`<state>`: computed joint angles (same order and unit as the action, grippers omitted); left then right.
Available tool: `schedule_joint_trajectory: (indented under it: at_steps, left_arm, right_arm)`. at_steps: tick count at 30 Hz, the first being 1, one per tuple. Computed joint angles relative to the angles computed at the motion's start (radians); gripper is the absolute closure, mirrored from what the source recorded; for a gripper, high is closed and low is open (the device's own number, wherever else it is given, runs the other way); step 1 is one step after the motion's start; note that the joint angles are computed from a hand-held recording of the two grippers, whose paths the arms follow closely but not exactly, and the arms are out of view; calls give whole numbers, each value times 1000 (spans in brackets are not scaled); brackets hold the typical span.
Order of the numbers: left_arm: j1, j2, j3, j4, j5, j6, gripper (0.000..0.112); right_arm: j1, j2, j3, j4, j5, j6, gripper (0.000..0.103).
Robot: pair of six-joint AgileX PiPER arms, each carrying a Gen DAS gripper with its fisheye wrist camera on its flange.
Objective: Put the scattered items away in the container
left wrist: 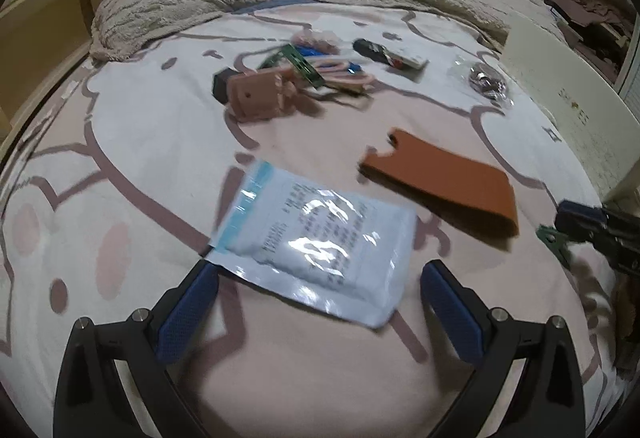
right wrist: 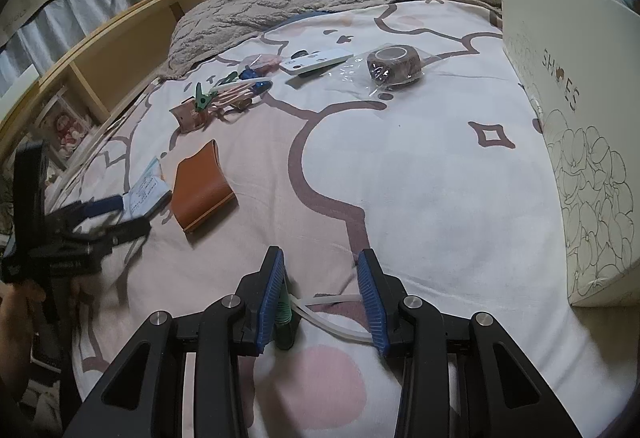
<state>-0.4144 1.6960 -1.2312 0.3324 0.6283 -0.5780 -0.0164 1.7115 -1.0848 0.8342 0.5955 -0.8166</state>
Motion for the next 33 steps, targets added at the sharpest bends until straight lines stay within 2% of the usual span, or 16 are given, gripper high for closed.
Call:
schedule_joint_trajectory:
  at_steps: [2,6,11,14,17,21,25,27,29,33]
  left_arm:
    - [26,13,-26,-49,8,103,10]
    - [28,43,-71,-37,39,307,10]
    - [57,63,-101,-121,36,555,10]
    - [73,82,-124,-149,31,638,9]
    - [99,105,-145,-237,38,708,9]
    - [140,101,-107,-357,-9,765,9]
    - [130,85,-58,-336,-69,727,9]
    - [118,76,-34,-298,-101,695,10]
    - [116,68,-14,-295,-128,696,12]
    - [121,59,5,-326,-155,733,17]
  right_arm:
    - [-1,0,-1,2,1,-1,65]
    - [-4,1,4,15,4,-13,64]
    - [-8,4,3,23,8,-18,64]
    - [-9,3,3,23,10,-17,64]
    - [-10,3,3,25,11,-20,64]
    - [-12,2,-6,17,21,-3,63]
    - [12,-50,-19,-98,3,103,30]
    - [16,-101,4,-95,-38,88,26]
    - [16,-127,6,-119,-43,95,26]
    - [63,-134,3,-291,-60,201,26]
